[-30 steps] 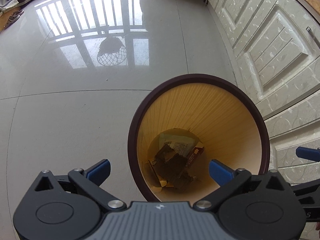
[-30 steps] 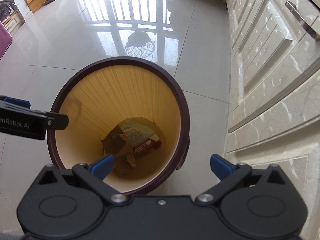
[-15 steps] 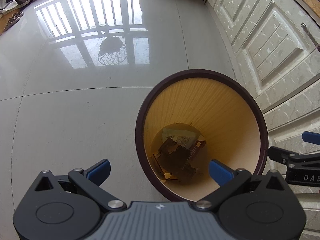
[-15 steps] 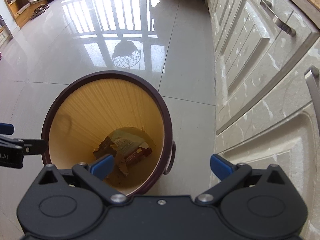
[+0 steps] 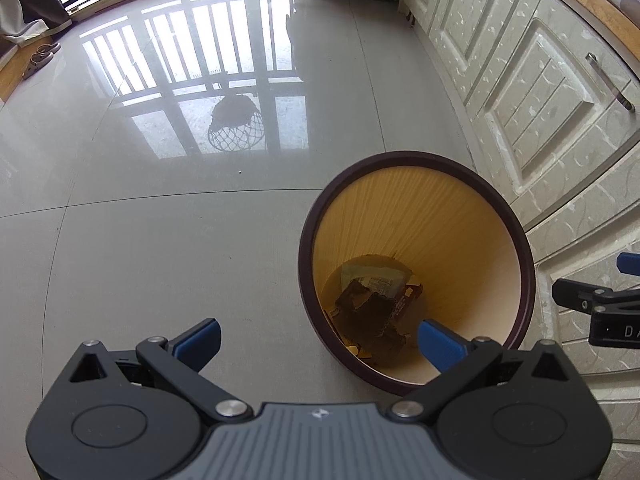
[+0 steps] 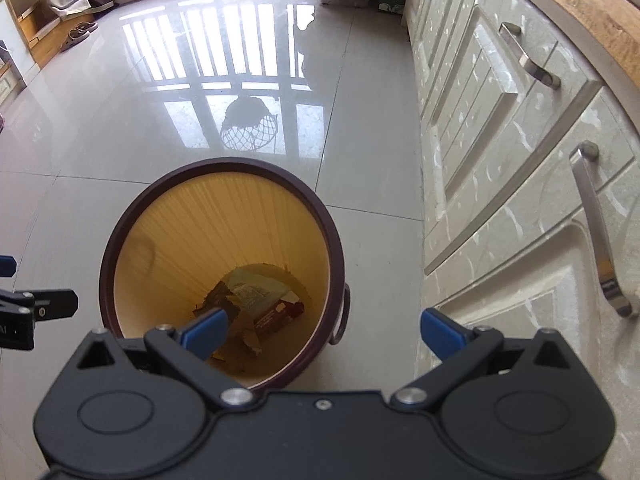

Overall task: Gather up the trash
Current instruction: 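Move both tools back toward the trash on the blanket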

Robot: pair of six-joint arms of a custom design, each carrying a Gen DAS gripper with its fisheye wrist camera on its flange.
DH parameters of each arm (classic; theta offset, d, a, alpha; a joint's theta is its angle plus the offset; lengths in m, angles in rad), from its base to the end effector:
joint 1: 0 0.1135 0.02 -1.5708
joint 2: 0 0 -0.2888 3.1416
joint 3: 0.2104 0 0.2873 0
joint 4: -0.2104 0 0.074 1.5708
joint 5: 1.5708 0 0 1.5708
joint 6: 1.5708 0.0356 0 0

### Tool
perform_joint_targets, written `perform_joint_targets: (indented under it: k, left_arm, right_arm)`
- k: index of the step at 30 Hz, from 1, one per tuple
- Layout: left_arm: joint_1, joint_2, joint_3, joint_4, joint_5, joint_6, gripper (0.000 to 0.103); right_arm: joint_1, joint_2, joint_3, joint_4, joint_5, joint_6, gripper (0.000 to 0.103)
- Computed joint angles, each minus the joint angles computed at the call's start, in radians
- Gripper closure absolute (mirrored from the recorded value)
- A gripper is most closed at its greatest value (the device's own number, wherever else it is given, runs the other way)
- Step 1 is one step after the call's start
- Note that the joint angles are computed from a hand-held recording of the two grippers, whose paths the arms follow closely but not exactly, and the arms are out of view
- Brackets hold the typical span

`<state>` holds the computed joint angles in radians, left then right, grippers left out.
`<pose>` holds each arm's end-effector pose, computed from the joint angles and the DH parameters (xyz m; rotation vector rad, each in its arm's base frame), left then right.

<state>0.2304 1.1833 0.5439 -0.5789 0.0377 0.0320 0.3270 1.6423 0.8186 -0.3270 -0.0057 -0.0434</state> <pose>0.2047 0.0466 0.1585 -0.2667 2.7745 0.0128 0.3032 0.1031 0.1361 -0.5034 2.6782 0.0898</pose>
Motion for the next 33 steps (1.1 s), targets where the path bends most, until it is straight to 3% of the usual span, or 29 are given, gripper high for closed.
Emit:
perform_joint_targets:
  k: [4,13,21,28,31,33]
  left_arm:
    - [0.039,-0.077,0.017,-0.062,0.034,0.011,0.0]
    - [0.073,-0.343,0.073,-0.272,0.013,0.004,0.0]
    - [0.089,-0.519,0.197,-0.459,0.043,-0.02,0.0]
    - [-0.132,-0.614,0.326,-0.546,-0.079,-0.205,0.0]
    - [-0.293,-0.624,0.38,-0.57,-0.178,-0.312,0.0]
    - [-0.47,-0.62,0.416,-0.58,-0.304,-0.425,0.0]
  right_arm:
    - [0.022,-0.082,-0.01,-0.041,0.013,0.009,0.0]
    - [0.039,-0.363,-0.033,-0.166,0.03,0.05,0.0]
    - [-0.015,-0.622,0.014,-0.326,0.013,0.055,0.0]
    - [-0.139,-0.782,0.095,-0.445,-0.041,0.01,0.0]
    - [-0.236,-0.832,0.136,-0.487,-0.107,-0.03,0.0]
    - [-0.319,-0.856,0.163,-0.51,-0.17,-0.062,0.0]
